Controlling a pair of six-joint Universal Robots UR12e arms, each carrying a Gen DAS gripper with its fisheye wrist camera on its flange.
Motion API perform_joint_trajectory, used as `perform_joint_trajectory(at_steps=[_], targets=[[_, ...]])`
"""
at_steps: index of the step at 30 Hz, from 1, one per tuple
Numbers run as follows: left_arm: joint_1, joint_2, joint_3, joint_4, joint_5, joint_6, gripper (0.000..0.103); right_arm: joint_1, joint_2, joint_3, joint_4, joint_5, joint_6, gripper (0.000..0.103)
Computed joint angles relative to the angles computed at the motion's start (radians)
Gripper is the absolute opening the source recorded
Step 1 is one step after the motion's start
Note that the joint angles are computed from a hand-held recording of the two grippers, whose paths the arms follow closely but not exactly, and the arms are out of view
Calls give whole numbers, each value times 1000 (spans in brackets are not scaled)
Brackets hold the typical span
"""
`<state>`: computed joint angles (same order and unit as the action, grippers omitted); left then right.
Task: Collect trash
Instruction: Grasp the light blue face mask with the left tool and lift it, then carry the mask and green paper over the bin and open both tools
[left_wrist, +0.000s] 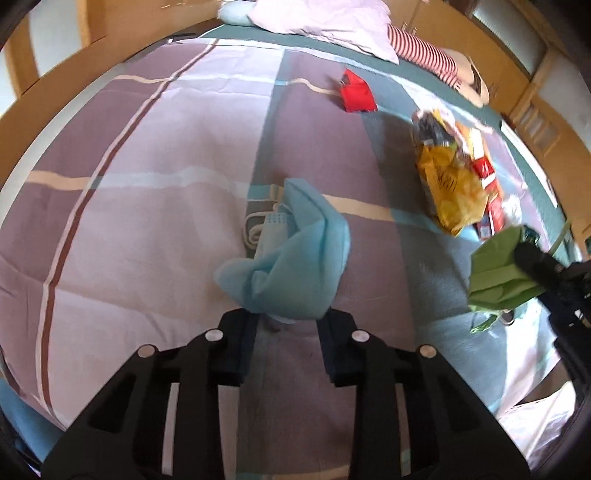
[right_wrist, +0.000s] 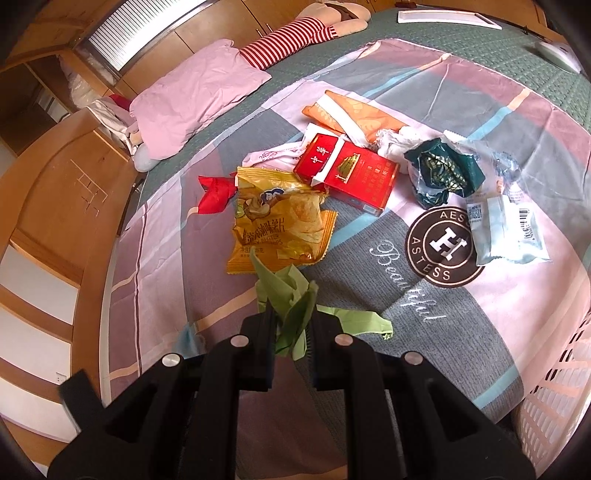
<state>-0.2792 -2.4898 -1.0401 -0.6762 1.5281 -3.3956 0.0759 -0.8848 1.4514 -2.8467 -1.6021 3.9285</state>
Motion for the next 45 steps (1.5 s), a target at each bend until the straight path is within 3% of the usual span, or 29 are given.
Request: perform_joint_trajectory(at_steps=[6,15,20,23,26,29,32,35,37,38,40,41,42,43,44,45], targets=[[17,53,-71,92,-51,-17,30,2,3,-6,5,7,-6,15],[22,138,-183,224,-62,22,30,4,13,-24,18,69,-64,15],[28,138,-186,224,-110,36,30,-8,-7,23,-78,143,-54,15],[51,132,-184,230,-291,28,30,-23,-64,87,-132,179,-89,15],[60,132,-192,259,-451,56,30,-48,-147,165,-150,208,-181,15],[59,131,-194,255,-594,88,30,-77,-238,266,-163,188,-238,15],[43,140,-201,209,-718,170,30,-109,-341,388,-143,105,-281,15],[6,167,-216,84,-831,367,30,-144,-433,484,7,32,-281,16],[-21,186,-232,-14,-875,500,30,-176,-475,522,138,41,-222,25],[-40,195,-236,-103,-901,597,30,-198,-497,550,170,59,-171,34],[-72,203,-233,-255,-920,746,32,-227,-530,594,161,51,-105,44],[-92,203,-230,-324,-911,812,34,-231,-545,608,155,9,-82,50],[-104,202,-229,-351,-893,840,39,-230,-560,618,151,-51,-61,53],[-121,200,-230,-356,-851,851,61,-229,-569,623,137,-86,-53,55],[-127,200,-233,-342,-825,838,75,-228,-578,628,107,-111,-57,60],[-131,201,-235,-323,-797,808,77,-226,-581,625,92,-126,-64,64]])
